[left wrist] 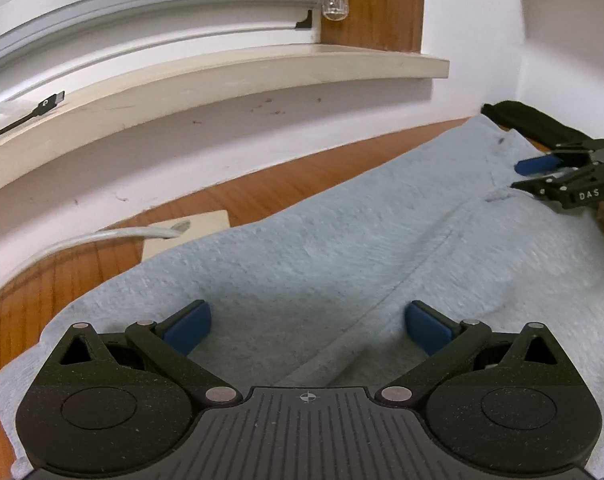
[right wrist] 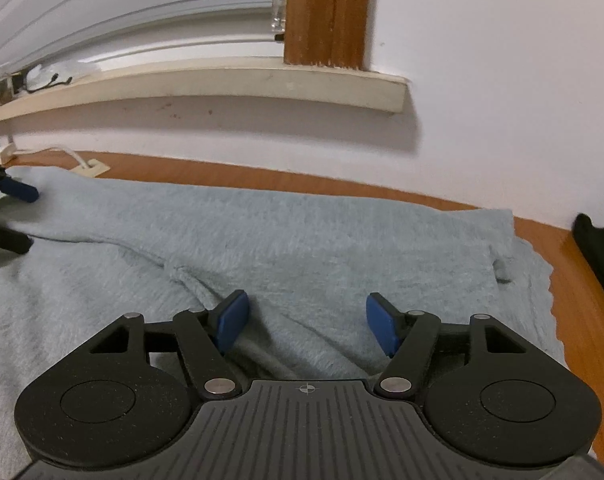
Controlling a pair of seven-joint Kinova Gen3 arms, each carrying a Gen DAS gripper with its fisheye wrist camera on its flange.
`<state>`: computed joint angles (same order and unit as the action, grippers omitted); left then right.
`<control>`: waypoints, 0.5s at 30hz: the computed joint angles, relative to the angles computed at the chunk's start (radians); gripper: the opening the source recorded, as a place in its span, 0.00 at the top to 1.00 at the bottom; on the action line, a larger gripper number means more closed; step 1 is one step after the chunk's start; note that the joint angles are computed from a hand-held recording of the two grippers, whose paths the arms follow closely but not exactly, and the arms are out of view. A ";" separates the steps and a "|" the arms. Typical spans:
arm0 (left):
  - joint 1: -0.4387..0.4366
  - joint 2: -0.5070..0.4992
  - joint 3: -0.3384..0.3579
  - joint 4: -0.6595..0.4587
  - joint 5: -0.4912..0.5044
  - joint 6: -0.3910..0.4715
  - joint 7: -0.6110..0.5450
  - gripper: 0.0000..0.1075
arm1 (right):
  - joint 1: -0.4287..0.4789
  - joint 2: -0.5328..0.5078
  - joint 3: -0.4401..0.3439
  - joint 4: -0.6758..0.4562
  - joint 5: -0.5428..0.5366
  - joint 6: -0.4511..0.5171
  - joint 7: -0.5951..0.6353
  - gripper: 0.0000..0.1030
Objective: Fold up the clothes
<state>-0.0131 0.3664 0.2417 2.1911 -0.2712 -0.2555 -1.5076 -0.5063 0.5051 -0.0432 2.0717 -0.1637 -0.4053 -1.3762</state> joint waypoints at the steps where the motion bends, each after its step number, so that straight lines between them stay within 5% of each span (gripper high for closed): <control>1: 0.046 -0.004 -0.042 0.005 0.036 -0.009 -0.031 0.04 | -0.002 -0.008 -0.001 0.020 0.001 -0.023 0.014 0.38; 4: 0.167 -0.032 -0.145 0.058 0.116 -0.098 -0.143 0.08 | 0.097 -0.044 -0.099 0.082 0.091 -0.061 -0.022 0.39; 7: 0.140 -0.041 -0.108 0.062 0.075 -0.104 -0.140 0.18 | 0.171 -0.078 -0.162 0.118 0.185 -0.049 -0.057 0.52; 9: 0.070 -0.040 -0.040 0.047 0.010 -0.073 -0.105 0.42 | 0.128 -0.091 -0.114 0.104 0.172 -0.002 -0.034 0.71; 11: 0.028 -0.034 -0.004 0.035 -0.045 -0.052 -0.069 0.47 | 0.070 -0.100 -0.045 0.088 0.176 0.034 -0.058 0.89; 13: -0.022 -0.027 0.040 0.022 -0.099 -0.031 -0.036 0.68 | 0.058 -0.106 -0.018 0.080 0.215 0.046 -0.107 0.94; 14: -0.066 -0.027 0.079 0.021 -0.136 -0.023 -0.003 0.87 | 0.061 -0.116 -0.016 0.091 0.217 0.028 -0.112 0.95; 15: -0.095 -0.026 0.102 0.023 -0.163 -0.025 0.024 0.91 | 0.076 -0.125 -0.029 0.102 0.206 0.009 -0.102 0.95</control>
<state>-0.1081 0.3404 0.3433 2.2140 -0.4339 -0.2806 -1.4839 -0.4305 0.3797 -0.0725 2.1739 0.0427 -0.3967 -1.4786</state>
